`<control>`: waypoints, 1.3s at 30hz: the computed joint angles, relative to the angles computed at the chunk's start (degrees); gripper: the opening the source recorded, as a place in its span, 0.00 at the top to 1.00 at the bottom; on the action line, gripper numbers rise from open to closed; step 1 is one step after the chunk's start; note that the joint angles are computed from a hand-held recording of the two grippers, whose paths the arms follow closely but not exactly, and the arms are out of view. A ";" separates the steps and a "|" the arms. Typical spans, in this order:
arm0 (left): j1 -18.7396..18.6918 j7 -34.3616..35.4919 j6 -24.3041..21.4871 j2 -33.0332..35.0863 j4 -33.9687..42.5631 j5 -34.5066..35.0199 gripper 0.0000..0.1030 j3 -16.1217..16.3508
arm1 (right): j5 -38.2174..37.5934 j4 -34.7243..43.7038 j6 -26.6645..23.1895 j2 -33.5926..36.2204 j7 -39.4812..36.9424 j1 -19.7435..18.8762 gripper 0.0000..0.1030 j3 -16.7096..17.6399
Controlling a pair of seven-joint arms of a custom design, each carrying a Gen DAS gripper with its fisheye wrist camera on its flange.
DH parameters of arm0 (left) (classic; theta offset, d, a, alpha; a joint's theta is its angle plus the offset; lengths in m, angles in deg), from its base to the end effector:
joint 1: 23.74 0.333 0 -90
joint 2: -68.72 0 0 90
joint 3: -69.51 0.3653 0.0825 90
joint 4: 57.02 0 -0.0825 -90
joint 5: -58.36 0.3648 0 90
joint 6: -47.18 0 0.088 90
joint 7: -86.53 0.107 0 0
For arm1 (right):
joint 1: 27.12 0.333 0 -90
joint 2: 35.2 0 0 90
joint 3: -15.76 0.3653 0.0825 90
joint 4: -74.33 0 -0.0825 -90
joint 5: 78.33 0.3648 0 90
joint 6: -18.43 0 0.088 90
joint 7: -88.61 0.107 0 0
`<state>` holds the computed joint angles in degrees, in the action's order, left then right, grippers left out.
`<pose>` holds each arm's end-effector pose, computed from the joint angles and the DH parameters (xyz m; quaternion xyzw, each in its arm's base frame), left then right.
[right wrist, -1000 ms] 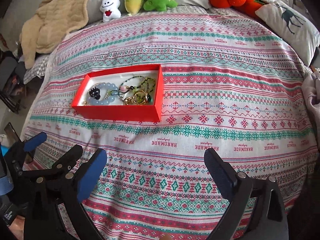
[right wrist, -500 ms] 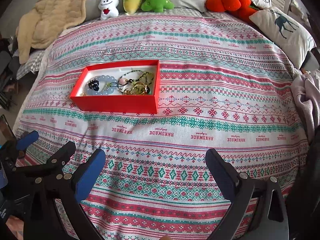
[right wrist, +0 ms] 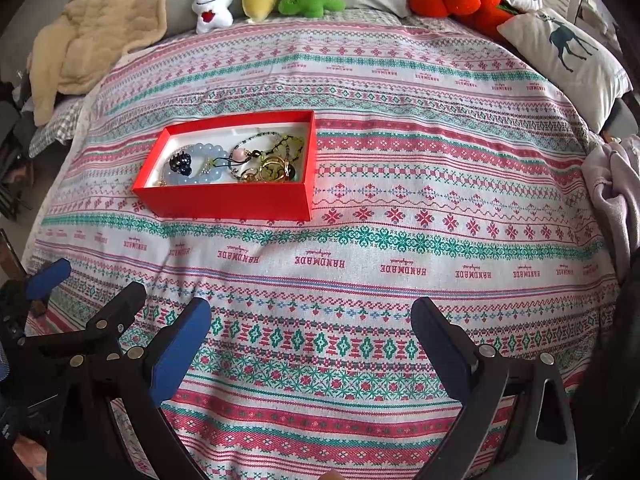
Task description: Organize jewelry
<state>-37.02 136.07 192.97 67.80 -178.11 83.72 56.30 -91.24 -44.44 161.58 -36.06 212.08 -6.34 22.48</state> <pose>0.4972 -0.2546 0.5278 -0.6569 0.7040 -0.1791 0.2022 0.4987 0.2616 0.5422 -0.7034 0.6714 -0.1379 0.1884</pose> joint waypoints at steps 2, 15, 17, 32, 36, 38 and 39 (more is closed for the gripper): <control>0.00 0.32 0.09 0.09 0.04 -0.37 0.01 0.05 | 0.19 0.00 -0.04 -0.01 -0.11 -0.02 0.02 -0.03; -0.02 0.17 0.04 0.18 0.16 -0.07 0.01 0.11 | 0.69 -0.01 -0.04 -0.08 -0.07 -0.13 0.02 -0.08; 0.00 0.29 0.11 0.16 0.12 -0.16 0.01 0.15 | 0.77 0.03 -0.13 -0.07 -0.17 -0.13 0.02 -0.07; 0.33 0.49 0.33 -0.09 -0.22 0.07 0.01 0.24 | 0.79 0.10 -0.13 0.02 -0.49 -0.09 0.02 -0.08; 0.37 0.73 0.25 -0.10 -0.22 0.05 0.01 0.23 | 0.61 -0.07 -0.06 0.03 -0.50 -0.05 0.02 -0.04; 0.37 0.68 0.28 -0.11 -0.26 0.07 0.01 0.21 | 0.50 -0.11 -0.10 0.01 -0.44 -0.06 0.02 -0.05; 0.38 0.64 0.30 -0.10 -0.26 0.09 0.01 0.22 | 0.51 -0.11 -0.13 0.01 -0.46 -0.06 0.02 -0.05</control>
<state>-36.64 136.71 193.27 67.70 -178.37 83.82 56.51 -90.74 -44.56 161.45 -36.04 211.63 -6.40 22.43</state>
